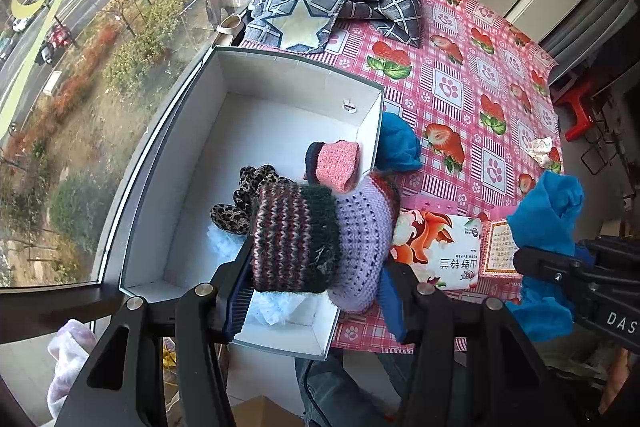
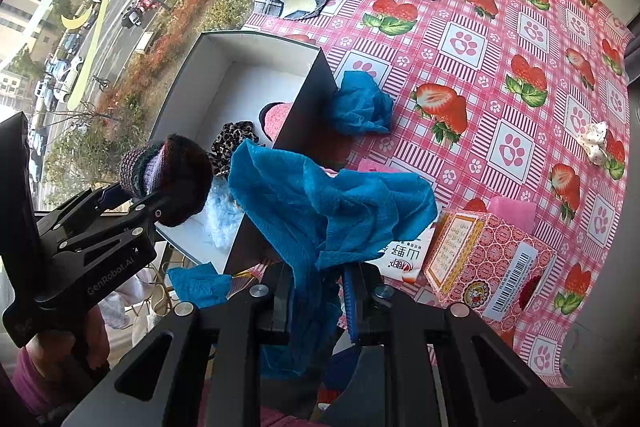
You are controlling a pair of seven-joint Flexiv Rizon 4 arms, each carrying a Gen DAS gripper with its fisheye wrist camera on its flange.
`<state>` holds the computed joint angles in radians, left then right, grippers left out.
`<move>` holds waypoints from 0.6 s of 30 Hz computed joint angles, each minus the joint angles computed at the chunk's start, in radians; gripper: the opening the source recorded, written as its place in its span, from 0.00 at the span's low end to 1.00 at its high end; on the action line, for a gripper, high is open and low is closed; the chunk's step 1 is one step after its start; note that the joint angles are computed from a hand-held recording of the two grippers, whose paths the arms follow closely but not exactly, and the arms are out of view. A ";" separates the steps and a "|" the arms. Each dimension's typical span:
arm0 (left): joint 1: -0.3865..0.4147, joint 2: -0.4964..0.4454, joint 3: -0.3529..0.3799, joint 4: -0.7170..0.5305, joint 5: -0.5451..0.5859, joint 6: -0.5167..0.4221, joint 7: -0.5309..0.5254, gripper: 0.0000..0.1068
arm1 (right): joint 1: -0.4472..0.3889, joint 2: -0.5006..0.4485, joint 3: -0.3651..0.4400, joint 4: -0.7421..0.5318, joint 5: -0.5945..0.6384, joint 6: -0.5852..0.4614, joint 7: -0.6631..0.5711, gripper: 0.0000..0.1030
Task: Organize soft objects
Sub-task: 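Carry the knit hat and blue cloth over the white box with both tools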
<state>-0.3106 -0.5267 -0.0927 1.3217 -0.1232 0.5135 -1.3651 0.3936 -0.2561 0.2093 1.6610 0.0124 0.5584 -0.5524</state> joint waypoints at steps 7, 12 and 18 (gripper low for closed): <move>0.004 -0.001 0.004 -0.001 0.000 -0.003 -0.014 0.54 | 0.001 -0.013 0.000 -0.018 0.004 -0.009 -0.010 0.18; 0.008 -0.005 0.007 -0.005 0.002 -0.005 -0.028 0.54 | 0.000 -0.027 -0.002 -0.035 0.007 -0.014 -0.020 0.18; 0.017 -0.008 0.015 -0.007 0.005 0.000 -0.051 0.54 | 0.002 -0.059 -0.005 -0.075 0.007 -0.028 -0.045 0.18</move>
<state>-0.2936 -0.5350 -0.0774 1.3150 -0.1184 0.5132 -1.4158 0.3952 -0.3152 0.2048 1.5855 0.0198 0.5299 -0.5975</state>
